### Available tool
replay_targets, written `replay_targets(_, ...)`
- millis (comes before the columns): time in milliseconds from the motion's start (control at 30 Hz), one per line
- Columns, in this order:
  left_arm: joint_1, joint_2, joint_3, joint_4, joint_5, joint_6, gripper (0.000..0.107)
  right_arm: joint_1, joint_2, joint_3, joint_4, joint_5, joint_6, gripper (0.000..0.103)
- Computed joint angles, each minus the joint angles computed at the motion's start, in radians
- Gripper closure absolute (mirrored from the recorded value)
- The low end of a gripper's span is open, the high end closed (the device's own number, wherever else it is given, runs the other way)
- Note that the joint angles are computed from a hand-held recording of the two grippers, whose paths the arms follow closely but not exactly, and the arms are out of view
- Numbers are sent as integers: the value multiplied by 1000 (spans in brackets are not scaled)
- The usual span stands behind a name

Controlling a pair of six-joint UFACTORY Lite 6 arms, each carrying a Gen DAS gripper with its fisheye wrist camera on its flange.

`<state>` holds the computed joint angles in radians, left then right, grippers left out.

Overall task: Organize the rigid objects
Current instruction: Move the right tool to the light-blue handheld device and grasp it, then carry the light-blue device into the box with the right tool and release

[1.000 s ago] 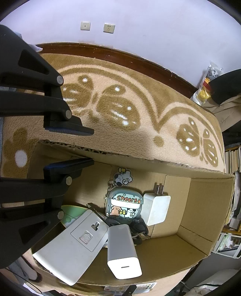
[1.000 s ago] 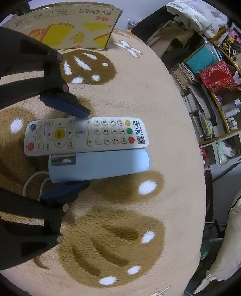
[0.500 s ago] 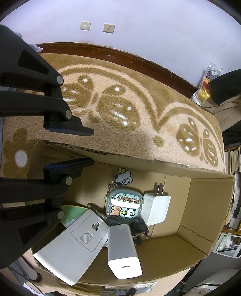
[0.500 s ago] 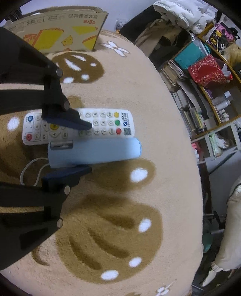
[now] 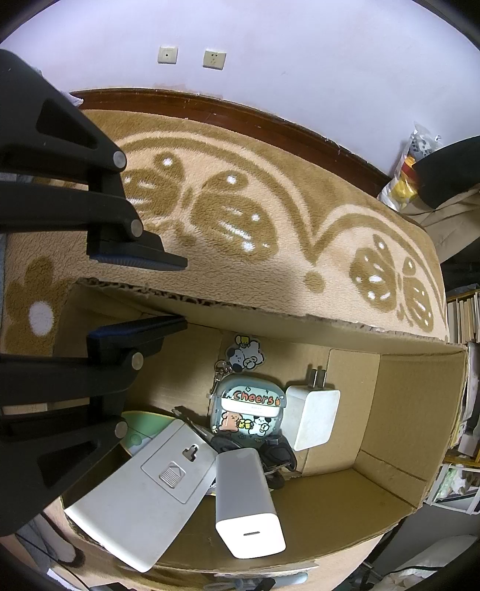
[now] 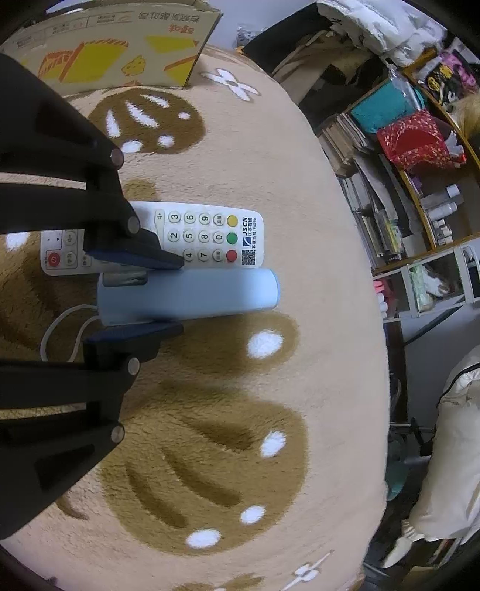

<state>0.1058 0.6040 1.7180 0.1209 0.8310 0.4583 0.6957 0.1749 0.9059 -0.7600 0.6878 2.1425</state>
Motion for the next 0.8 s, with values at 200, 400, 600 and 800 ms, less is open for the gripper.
replay_targets(200, -1, 1, 1, -2, 1, -2, 82, 28, -3, 51, 0, 91, -17, 74)
replay_targets(400, 0, 1, 0, -1, 0, -1, 82, 40, -94, 10, -22, 78, 35, 75)
replay_targets(600, 0, 0, -1, -2, 0, -1, 82, 87, -88, 91, -52, 182, 23, 75)
replay_targets(800, 0, 1, 1, -4, 1, -1, 82, 122, -59, 210, -86, 243, -20, 75)
